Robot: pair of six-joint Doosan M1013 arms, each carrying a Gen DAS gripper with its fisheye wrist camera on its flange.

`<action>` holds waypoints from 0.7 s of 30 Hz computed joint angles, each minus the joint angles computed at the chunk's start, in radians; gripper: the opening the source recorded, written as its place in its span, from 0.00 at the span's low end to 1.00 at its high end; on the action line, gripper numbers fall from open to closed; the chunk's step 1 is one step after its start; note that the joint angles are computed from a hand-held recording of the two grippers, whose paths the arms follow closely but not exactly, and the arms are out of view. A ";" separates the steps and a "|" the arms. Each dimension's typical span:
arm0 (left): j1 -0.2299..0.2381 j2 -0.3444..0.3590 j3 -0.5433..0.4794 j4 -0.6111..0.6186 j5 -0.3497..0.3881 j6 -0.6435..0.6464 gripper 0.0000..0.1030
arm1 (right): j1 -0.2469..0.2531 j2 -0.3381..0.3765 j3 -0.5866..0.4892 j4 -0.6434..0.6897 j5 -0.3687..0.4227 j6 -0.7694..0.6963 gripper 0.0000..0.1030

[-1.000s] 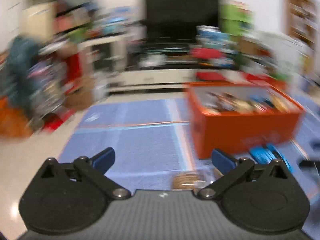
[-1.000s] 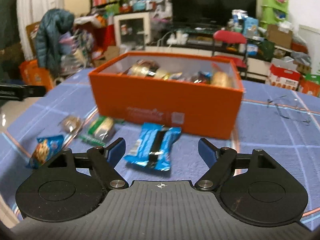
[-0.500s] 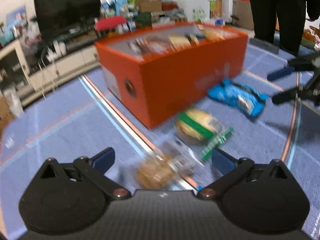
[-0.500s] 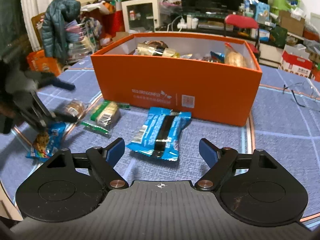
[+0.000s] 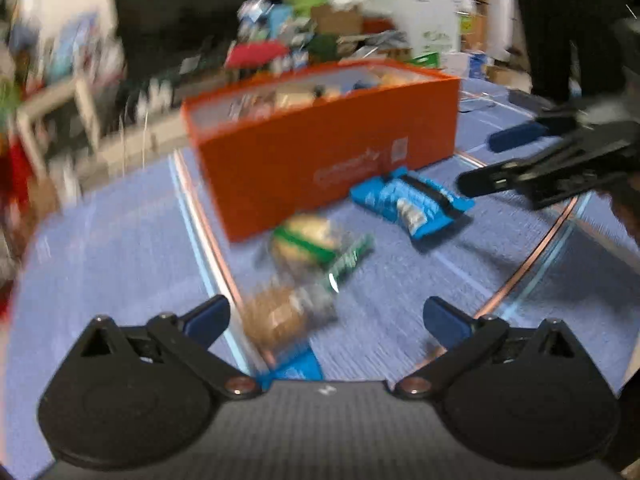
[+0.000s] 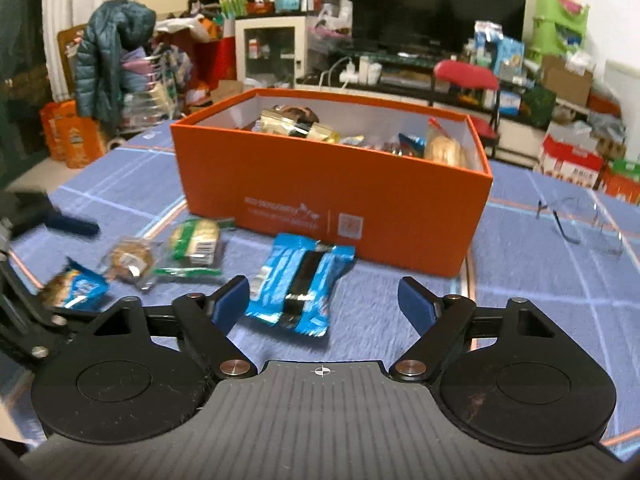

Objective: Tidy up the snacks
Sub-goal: 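Grasp the blue bar with the right tool while the left tool grasps the clear granola bag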

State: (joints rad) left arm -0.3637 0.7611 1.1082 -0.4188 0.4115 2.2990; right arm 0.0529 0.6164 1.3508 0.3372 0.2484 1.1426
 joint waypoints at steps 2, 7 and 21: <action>0.005 0.015 -0.035 -0.042 0.025 0.185 0.99 | 0.004 0.020 -0.029 -0.079 0.020 0.083 0.60; 0.057 0.113 -0.242 -0.233 0.397 0.494 0.99 | 0.017 0.056 -0.075 -0.104 0.016 0.211 0.61; 0.037 0.103 -0.178 -0.133 0.330 0.154 0.94 | 0.031 0.103 -0.112 -0.133 0.068 0.295 0.51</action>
State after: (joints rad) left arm -0.3267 0.8640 0.9304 -0.5517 0.7414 2.4528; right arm 0.0840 0.7191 1.2383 0.2042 0.3160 1.4372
